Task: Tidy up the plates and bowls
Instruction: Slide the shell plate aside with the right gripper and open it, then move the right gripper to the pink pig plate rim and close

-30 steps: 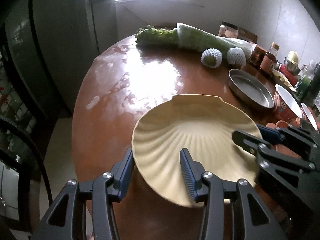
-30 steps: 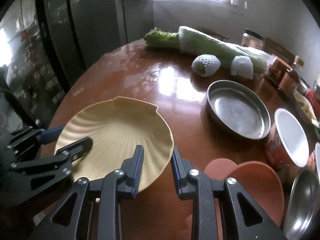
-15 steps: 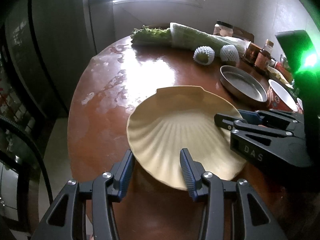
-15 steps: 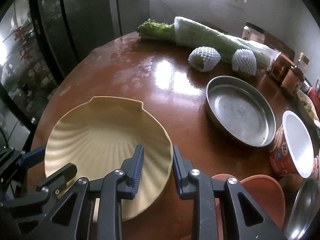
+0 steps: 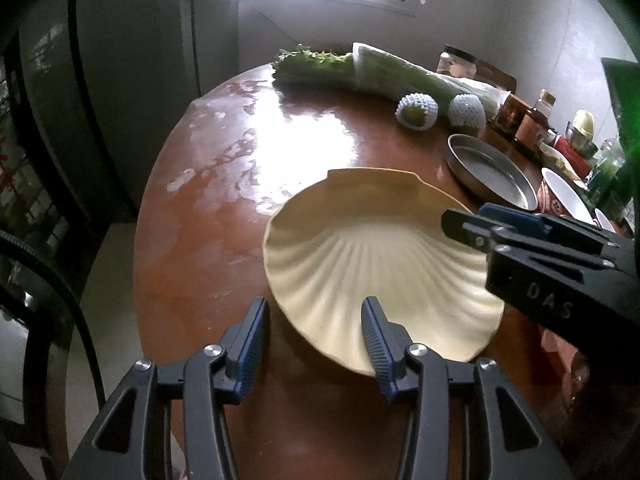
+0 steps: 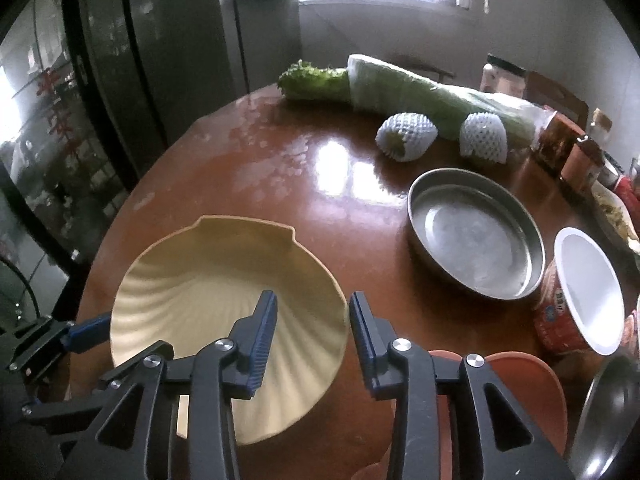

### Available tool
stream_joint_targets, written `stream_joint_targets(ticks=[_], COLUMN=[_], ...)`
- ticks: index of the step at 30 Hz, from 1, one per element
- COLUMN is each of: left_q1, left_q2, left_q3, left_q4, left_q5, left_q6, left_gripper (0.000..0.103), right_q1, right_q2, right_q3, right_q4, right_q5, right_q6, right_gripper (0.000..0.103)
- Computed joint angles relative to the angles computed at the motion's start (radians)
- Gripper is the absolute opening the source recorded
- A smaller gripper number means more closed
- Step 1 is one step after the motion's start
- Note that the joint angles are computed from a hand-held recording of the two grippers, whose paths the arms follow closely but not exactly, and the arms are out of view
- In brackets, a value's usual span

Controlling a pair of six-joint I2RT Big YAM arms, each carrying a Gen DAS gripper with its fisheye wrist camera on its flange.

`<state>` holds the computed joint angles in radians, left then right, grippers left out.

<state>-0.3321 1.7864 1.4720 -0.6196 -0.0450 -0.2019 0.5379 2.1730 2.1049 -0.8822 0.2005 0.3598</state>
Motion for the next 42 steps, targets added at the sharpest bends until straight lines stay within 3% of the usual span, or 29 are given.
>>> stream_joint_targets(ticks=[12,30,42], left_q1=[0.005,-0.065,-0.129], left_q2=[-0.063,-0.161,-0.179], left_q3=[-0.059,-0.102,-0.098], left_q4=[0.039,0.076,0.08], left_q5=[-0.036,-0.047,-0.039], left_q6=[-0.035,-0.02,-0.005], left_gripper=[0.06,0.061,0.061], right_q1=[0.015,0.041,0.042], right_q2=[-0.117,-0.372,-0.552], right_q3=[-0.148,-0.436,-0.645], right_q4=[0.097,0.266,0.332], right_q5=[0.046,0.125,0.179], right_q6=[0.007,0.024,0.073], right_gripper=[0.048,0.054,0.057])
